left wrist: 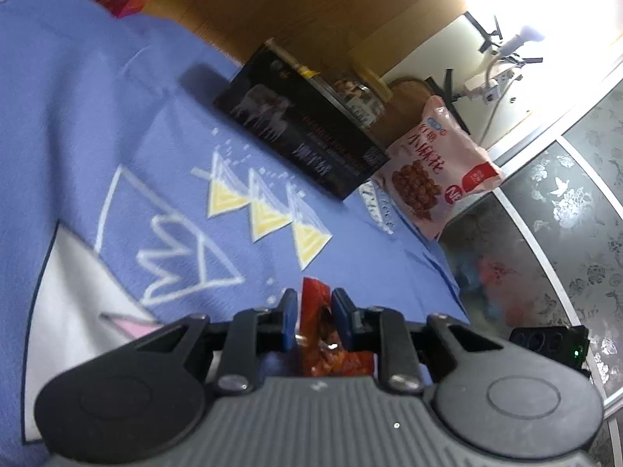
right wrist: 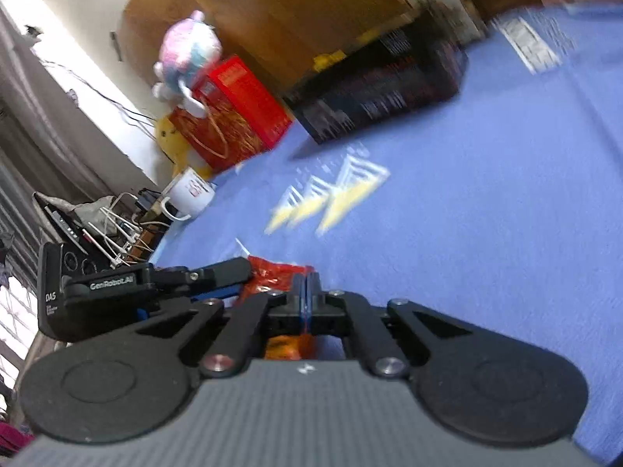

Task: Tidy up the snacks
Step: 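Lift the red packet with the left gripper over the tin, then open the left gripper to drop the red packet into the tin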

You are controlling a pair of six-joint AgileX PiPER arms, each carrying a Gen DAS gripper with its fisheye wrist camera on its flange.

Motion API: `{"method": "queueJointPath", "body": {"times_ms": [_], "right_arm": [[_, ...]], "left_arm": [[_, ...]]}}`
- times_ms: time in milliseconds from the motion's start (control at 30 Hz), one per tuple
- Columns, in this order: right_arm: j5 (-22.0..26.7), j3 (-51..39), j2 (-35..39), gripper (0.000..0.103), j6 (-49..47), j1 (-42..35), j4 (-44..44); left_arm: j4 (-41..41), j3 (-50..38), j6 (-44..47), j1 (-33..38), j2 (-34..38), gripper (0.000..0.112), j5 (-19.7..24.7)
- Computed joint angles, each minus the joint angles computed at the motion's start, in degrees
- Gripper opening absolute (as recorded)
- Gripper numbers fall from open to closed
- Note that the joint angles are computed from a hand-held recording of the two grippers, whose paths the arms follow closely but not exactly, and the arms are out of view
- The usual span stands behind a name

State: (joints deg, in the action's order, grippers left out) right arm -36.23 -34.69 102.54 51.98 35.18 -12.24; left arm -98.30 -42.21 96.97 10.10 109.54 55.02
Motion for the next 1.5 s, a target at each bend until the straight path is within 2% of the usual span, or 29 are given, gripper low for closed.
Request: {"method": "queueJointPath", "body": {"times_ms": [100,200,333,467,600,733,933,1067,1167,1233,1300,1367,1500], "right_arm": [[1.3,-0.9,-1.0,0.003,-5.0,0.4,2.9],[1.7,-2.7,-0.9,0.003,-5.1,-1.4,1.8],[2.7,-6.1,-0.8,0.003,-5.5,-4.6,-0.4],[4.9,-11.6,0.3,0.003,-6.2,-8.0,-2.8],[7.7,-19.9,3.4,0.003,-4.2,-11.7,-6.6],[11.8,-29.8,8.0,0.003,-3.2,-14.4,-9.5],[17.6,-43.1,16.7,0.003,2.8,-17.1,-16.4],[21.6,-50.4,22.0,0.003,8.9,-17.3,-23.8],[22.2,-53.2,24.4,0.003,16.9,-17.3,-32.0],[21.4,-53.2,25.0,0.01,17.2,-17.1,-33.3],[22.2,-52.7,25.0,0.01,9.9,-16.4,-27.0],[21.8,-51.5,24.3,0.01,5.7,-16.3,-22.1],[17.1,-44.4,20.5,0.011,-2.5,-16.9,-10.9]], "left_arm": [[0.9,-2.2,-2.2,-0.8,-1.3,0.02,-0.4],[2.1,-6.0,-5.2,-2.0,-1.7,0.02,-1.4],[4.1,-13.6,-10.2,-4.3,-1.2,0.02,-3.2],[6.3,-24.0,-15.1,-7.7,1.0,0.02,-7.0],[10.0,-37.2,-20.6,-10.8,5.9,0.02,-11.2],[16.5,-51.4,-29.2,-12.9,13.0,0.02,-13.6],[28.2,-70.5,-42.9,-14.9,24.7,0.02,-16.0],[36.6,-79.7,-52.1,-15.5,30.9,0.02,-16.6],[38.7,-81.1,-54.1,-15.4,32.4,0.021,-17.1],[37.7,-78.5,-51.9,-15.5,31.4,0.025,-19.1],[36.5,-75.2,-49.7,-15.6,29.7,0.032,-21.3],[35.2,-72.2,-48.1,-15.7,27.8,0.034,-23.2],[28.8,-62.4,-38.9,-16.4,21.2,0.034,-28.5]]}}
